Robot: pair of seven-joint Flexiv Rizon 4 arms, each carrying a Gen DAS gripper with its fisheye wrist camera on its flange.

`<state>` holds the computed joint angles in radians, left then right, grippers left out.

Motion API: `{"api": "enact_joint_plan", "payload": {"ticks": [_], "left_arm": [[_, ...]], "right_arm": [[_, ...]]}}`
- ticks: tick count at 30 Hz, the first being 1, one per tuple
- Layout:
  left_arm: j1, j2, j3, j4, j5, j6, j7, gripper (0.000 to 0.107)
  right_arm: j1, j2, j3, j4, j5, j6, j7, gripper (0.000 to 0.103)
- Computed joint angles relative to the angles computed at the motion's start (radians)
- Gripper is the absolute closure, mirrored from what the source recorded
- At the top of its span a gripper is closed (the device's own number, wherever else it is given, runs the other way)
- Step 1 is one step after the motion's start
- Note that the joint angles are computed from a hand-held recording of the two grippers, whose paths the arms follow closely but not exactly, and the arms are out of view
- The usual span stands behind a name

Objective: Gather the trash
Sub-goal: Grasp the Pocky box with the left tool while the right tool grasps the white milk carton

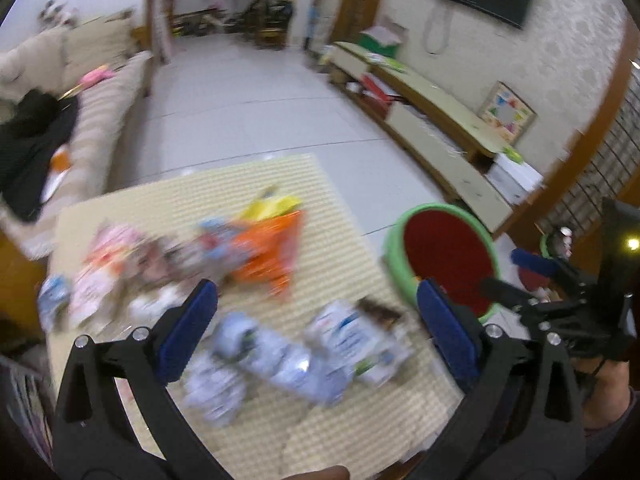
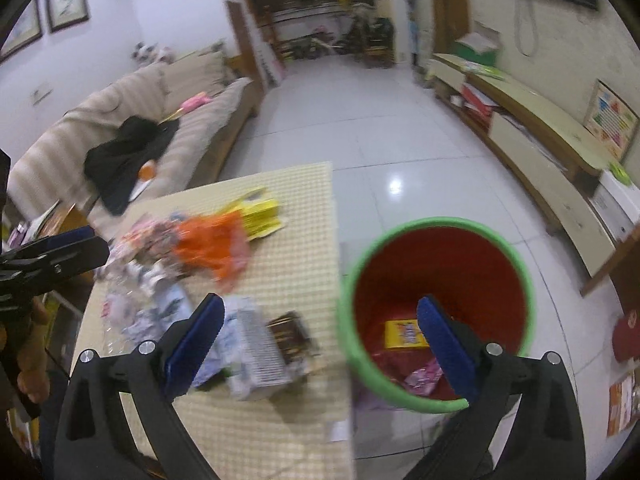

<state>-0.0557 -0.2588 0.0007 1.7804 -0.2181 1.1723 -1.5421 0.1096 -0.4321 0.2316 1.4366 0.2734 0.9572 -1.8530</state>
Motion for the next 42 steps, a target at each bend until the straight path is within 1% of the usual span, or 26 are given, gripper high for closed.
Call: {"api": "enact_joint_plan", "payload": {"ticks": [5,9,14,17,21,27,35,37,42], "left_arm": [[0.036,0.104,0.066,0.135,0.033,0.012,-0.054,0.009],[0.081,0.151,0.094,0.204,0.05,0.014,-0.078,0.009],[0.135,0.163,0.106,0.249,0.044,0.026,-0.061,0.009],[0.16,0.153,0.104,0.258,0.017,0.03,-0.017,0.009],[0.181,0.11,0.103,0.227,0.009,0.024,0.0,0.009],[0.192,0.023,0.107,0.148,0.03,-0.001,-0.013,0.009],[0.178,-0.107,0.137,-0.003,0.137,-0.09,-0.046,0.009],[0.167,-0.139,0.151,-0.046,0.181,-0.123,-0.052,0.009],[0.14,-0.198,0.183,-0.135,0.283,-0.199,-0.07,0.009]], "right_arm": [[0.047,0.017,0.021,0.045,-0.019,-0.001,-0.013,0.009],[0.08,0.008,0.025,0.065,-0.034,-0.001,-0.017,0.009],[0.12,-0.013,0.015,0.087,-0.086,0.011,-0.002,0.009],[0.133,-0.034,0.011,0.086,-0.12,0.01,0.004,0.01],[0.141,-0.082,0.005,0.053,-0.148,-0.014,0.022,0.012],[0.141,-0.135,0.007,0.009,-0.174,-0.06,0.036,0.02],[0.145,-0.172,0.01,-0.025,-0.188,-0.094,0.028,0.023],[0.147,-0.181,0.009,-0.032,-0.193,-0.104,0.024,0.027],[0.143,-0.189,0.013,-0.037,-0.193,-0.109,-0.001,0.027]]}}
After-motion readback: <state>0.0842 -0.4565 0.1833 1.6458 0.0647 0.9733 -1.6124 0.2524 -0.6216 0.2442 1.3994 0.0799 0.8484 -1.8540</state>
